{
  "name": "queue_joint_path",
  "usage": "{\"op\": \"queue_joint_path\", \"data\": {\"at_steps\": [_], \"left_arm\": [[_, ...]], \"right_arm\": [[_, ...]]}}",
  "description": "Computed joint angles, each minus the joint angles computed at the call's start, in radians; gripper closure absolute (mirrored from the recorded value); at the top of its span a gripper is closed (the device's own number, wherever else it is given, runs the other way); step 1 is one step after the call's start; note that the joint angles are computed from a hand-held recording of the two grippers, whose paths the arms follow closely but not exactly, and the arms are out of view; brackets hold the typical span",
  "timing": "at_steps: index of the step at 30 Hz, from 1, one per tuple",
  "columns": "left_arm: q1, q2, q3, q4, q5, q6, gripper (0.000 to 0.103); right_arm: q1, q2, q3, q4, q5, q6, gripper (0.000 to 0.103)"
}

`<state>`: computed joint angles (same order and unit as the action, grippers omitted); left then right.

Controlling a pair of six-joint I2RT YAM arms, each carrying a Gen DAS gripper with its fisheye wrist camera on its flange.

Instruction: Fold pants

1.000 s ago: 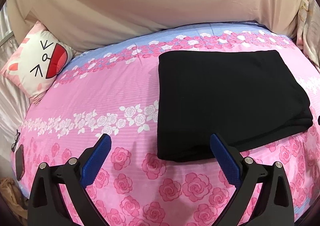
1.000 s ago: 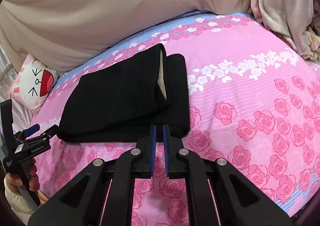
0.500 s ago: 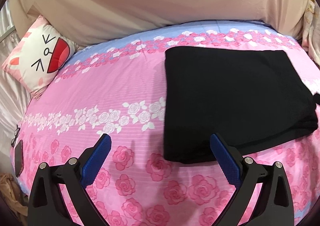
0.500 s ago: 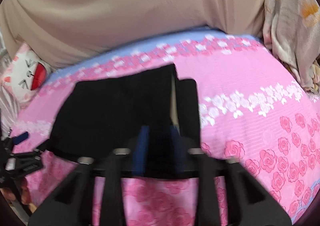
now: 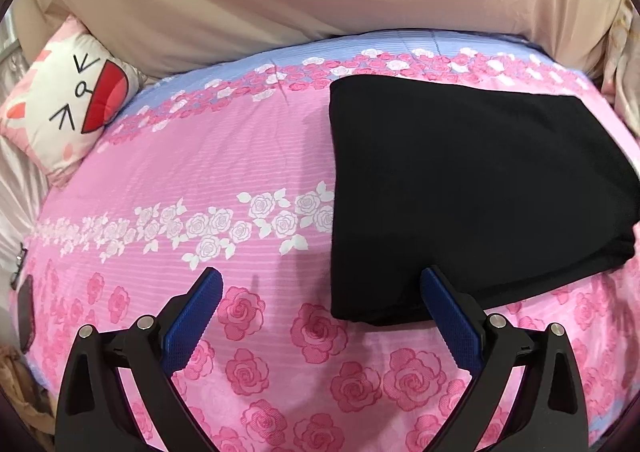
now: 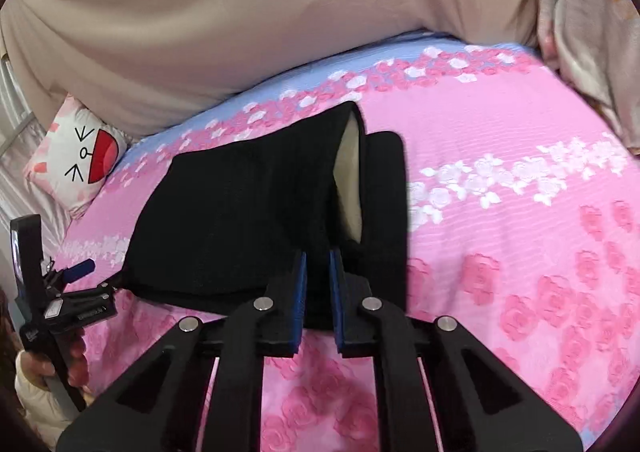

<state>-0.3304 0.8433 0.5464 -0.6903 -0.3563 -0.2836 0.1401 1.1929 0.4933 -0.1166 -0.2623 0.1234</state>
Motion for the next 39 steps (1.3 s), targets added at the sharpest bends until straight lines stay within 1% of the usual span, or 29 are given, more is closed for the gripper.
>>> {"op": "queue_joint_path", "data": {"at_steps": [1,2,3,5,6,7,8,9,10,13,14,16,17,20,22,23,24,25,26,27,28,29,32,33,35,36,37,38,39], "left_arm": [[0.04,0.005,-0.003,0.017,0.061,0.029,0.005],[0.056,0.016,0.0,0.025,0.09,0.038,0.005],[0.076,0.027,0.006,0.025,0.126,0.046,0.005],[0.133,-0.001,0.022,-0.003,0.216,0.074,0.005],[0.165,-0.025,0.029,-0.015,0.263,0.089,0.005],[0.212,-0.05,0.036,-0.019,0.328,0.108,0.005],[0.256,-0.056,0.042,-0.011,0.387,0.12,0.005],[0.296,-0.048,0.045,0.008,0.441,0.126,0.005],[0.335,-0.016,0.049,0.038,0.494,0.124,0.005],[0.391,0.173,0.074,0.136,0.573,0.082,0.005],[0.403,0.222,0.083,0.15,0.606,0.072,0.006],[0.432,0.328,0.11,0.163,0.716,0.076,0.006],[0.436,0.372,0.121,0.159,0.762,0.074,0.006],[0.388,0.407,0.134,0.193,0.757,0.06,0.006],[0.343,0.45,0.16,0.222,0.717,0.055,0.008],[0.319,0.469,0.171,0.242,0.698,0.053,0.008],[0.304,0.483,0.179,0.256,0.68,0.055,0.016],[0.272,0.489,0.191,0.262,0.63,0.057,0.029],[0.266,0.488,0.2,0.252,0.62,0.056,0.034],[0.271,0.466,0.209,0.227,0.622,0.057,0.055],[0.287,0.439,0.213,0.202,0.636,0.072,0.073],[0.311,0.415,0.224,0.166,0.668,0.096,0.075],[0.384,0.316,0.238,0.003,0.745,0.199,0.076],[0.405,0.279,0.237,-0.057,0.757,0.234,0.076],[0.468,0.192,0.221,-0.201,0.81,0.321,0.075],[0.501,0.158,0.201,-0.249,0.831,0.356,0.073],[0.526,0.121,0.17,-0.289,0.836,0.385,0.07],[0.536,0.089,0.129,-0.298,0.817,0.387,0.065],[0.529,0.059,0.086,-0.275,0.789,0.359,0.051]], "right_arm": [[0.005,0.068,0.011,0.014,0.01,-0.013,0.09],[-0.002,0.087,-0.003,0.044,-0.004,-0.005,0.09],[-0.028,0.054,-0.012,0.036,-0.059,0.003,0.086],[-0.073,-0.029,-0.027,0.001,-0.119,0.016,0.084],[-0.121,-0.067,-0.031,-0.016,-0.16,0.017,0.065],[-0.161,-0.073,-0.028,-0.022,-0.189,0.019,0.035],[-0.188,-0.056,-0.02,-0.017,-0.207,0.021,0.024],[-0.218,-0.01,0.001,-0.014,-0.232,0.019,0.022],[-0.233,0.046,0.026,-0.007,-0.258,0.013,0.022],[-0.256,0.231,0.088,0.03,-0.365,0.016,0.022],[-0.258,0.28,0.104,0.035,-0.402,0.017,0.022],[-0.254,0.366,0.125,0.071,-0.477,0.034,0.022],[-0.247,0.369,0.113,0.115,-0.479,0.048,0.022],[-0.231,0.415,0.131,0.17,-0.503,0.088,0.021],[-0.216,0.439,0.146,0.206,-0.498,0.116,0.023],[-0.207,0.454,0.157,0.21,-0.496,0.123,0.038],[-0.196,0.488,0.182,0.204,-0.502,0.126,0.055],[-0.192,0.497,0.182,0.226,-0.506,0.145,0.058],[-0.181,0.477,0.179,0.216,-0.486,0.142,0.059],[-0.173,0.438,0.164,0.205,-0.47,0.14,0.062],[-0.181,0.41,0.151,0.198,-0.483,0.137,0.063],[-0.186,0.364,0.137,0.173,-0.501,0.135,0.064],[-0.188,0.197,0.097,0.035,-0.534,0.077,0.065],[-0.195,0.123,0.077,-0.046,-0.549,0.044,0.065],[-0.205,0.014,0.032,-0.179,-0.544,-0.02,0.065],[-0.205,-0.014,0.007,-0.21,-0.531,-0.038,0.064],[-0.199,-0.027,-0.018,-0.224,-0.507,-0.048,0.061],[-0.19,-0.022,-0.044,-0.22,-0.477,-0.051,0.058],[-0.187,-0.007,-0.08,-0.179,-0.451,-0.035,0.047]]}}
